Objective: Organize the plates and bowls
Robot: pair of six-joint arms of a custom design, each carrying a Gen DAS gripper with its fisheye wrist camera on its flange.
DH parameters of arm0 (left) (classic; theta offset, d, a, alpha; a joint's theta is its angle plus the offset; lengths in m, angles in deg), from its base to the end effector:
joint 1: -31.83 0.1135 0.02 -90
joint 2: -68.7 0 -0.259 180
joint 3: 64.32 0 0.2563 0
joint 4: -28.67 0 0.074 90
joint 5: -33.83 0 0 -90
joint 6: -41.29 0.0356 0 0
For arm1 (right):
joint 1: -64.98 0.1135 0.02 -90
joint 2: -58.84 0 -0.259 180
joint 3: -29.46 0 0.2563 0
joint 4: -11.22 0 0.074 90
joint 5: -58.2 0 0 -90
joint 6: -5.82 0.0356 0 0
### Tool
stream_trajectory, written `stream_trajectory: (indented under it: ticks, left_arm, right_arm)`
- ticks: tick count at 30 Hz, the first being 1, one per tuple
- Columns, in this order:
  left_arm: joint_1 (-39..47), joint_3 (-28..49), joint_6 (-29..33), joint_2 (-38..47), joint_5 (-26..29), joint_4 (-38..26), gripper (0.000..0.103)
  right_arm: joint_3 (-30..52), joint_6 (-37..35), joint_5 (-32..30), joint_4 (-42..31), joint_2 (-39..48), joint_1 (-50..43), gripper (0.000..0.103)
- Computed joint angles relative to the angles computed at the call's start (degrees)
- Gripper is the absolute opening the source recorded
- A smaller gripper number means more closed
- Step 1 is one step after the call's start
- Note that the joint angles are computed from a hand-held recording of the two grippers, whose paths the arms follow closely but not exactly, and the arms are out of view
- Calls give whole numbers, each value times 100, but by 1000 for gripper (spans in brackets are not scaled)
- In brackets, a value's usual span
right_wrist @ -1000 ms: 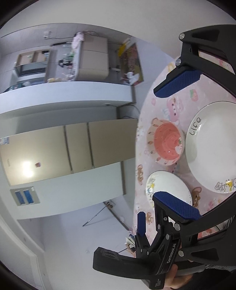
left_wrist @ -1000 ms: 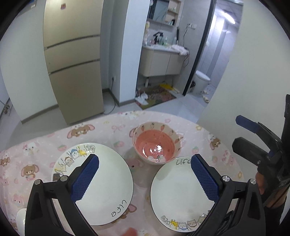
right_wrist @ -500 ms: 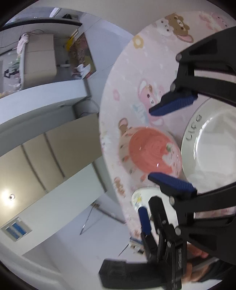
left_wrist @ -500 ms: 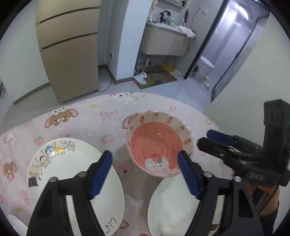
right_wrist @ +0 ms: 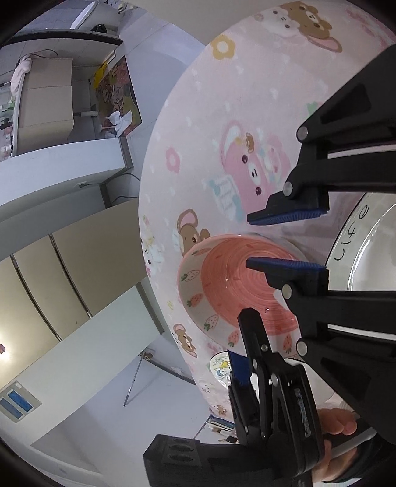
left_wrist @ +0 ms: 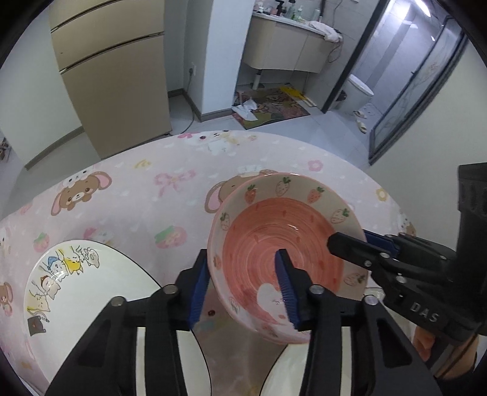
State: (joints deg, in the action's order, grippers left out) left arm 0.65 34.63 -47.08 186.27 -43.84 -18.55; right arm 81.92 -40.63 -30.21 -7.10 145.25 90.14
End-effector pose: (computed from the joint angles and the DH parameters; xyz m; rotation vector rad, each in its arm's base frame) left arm 0.3616 -0.2277 0.1620 0.8394 2.6255 -0.4382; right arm 0.2570 0.1196 0.1422 0.4185 2.5097 0.4615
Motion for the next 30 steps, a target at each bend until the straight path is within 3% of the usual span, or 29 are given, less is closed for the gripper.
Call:
stream_trajectory:
  ticks: [10,13,26,30]
  left_arm:
    - [-34,223,-54,346,-58,-70,36]
    - [-81,261,-63,479,-191,-60,21]
    - [37,640,-223,727,82,-354,17]
    - [-12,494,-124,632,-31,-193,16]
  right_arm:
    - [-86,220,-502,624,363,-267,20]
    - [7,192,-460,584,486,-232,20]
    - [17,394,-564,913,872,-269,18]
    - [13,405,-499,945,866,-242,17]
